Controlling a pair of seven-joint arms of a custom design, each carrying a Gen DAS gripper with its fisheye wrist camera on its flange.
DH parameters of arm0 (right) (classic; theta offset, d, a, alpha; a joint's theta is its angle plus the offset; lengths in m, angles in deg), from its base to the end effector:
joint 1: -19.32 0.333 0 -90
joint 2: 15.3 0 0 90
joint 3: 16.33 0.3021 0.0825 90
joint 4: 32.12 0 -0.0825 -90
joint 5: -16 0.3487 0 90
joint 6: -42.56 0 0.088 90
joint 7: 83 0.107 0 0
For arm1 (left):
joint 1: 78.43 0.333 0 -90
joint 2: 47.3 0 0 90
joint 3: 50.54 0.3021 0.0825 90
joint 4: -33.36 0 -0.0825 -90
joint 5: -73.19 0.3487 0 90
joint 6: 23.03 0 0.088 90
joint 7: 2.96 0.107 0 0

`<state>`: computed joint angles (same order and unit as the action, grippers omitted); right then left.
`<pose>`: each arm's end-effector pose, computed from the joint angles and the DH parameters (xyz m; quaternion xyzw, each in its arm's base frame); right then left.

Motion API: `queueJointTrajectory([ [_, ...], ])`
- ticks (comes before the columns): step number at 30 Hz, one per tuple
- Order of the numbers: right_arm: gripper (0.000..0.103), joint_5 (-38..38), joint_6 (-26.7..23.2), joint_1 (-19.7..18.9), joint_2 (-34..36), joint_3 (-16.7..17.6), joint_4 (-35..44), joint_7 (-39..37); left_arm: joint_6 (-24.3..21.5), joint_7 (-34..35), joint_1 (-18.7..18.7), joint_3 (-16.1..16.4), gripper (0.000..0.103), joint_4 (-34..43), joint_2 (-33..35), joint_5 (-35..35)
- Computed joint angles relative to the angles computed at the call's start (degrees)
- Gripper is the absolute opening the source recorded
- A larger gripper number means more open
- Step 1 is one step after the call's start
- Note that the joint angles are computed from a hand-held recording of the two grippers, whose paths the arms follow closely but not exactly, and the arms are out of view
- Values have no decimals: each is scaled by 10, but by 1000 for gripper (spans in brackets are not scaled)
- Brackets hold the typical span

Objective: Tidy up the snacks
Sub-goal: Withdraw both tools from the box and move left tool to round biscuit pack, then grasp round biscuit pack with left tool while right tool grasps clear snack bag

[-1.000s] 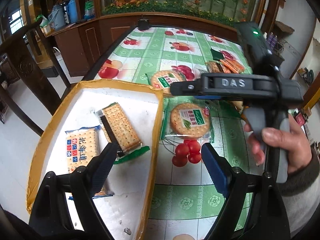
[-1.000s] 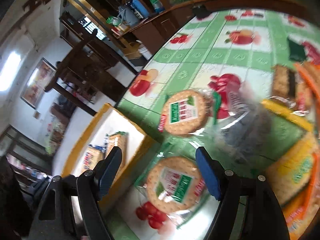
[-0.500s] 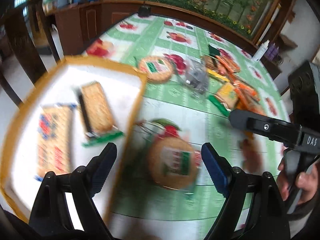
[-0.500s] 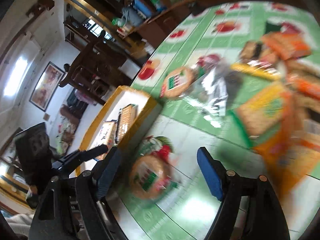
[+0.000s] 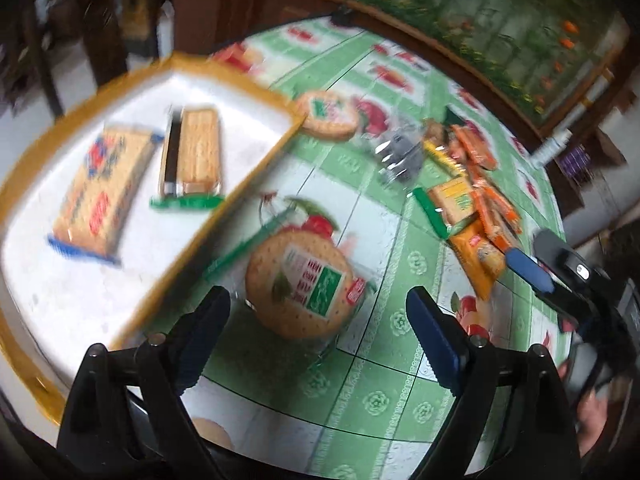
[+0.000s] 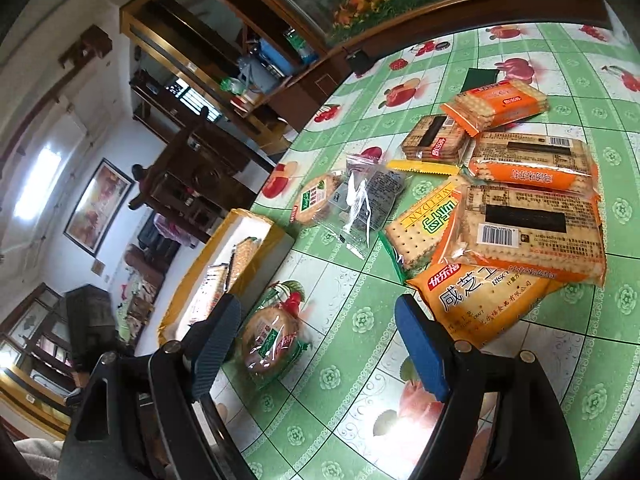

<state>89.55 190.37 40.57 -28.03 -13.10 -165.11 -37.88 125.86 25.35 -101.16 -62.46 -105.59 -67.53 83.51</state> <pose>0.4414 0.1838 0.4764 -0.6933 0.5486 0.0839 0.4597 0.3642 -0.2635 0.4974 -0.7845 0.5573 -0.2580 0.0865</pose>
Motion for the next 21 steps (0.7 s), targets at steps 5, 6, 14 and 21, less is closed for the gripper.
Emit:
queueJointTrajectory([
  [5,80,23,-25,-6,-8,-14,-8,-28,-6,-38,4,9,90,11,30,-50],
  [6,80,34,-33,-8,-6,-18,-8,-38,-23,-53,11,5,90,21,40,-46],
  [14,80,53,-61,-28,-9,-25,-14,-57,-61,-101,35,-18,91,79,98,-1],
  [21,80,66,-73,-39,-10,-28,-18,-66,-146,-99,37,-34,95,155,154,58],
])
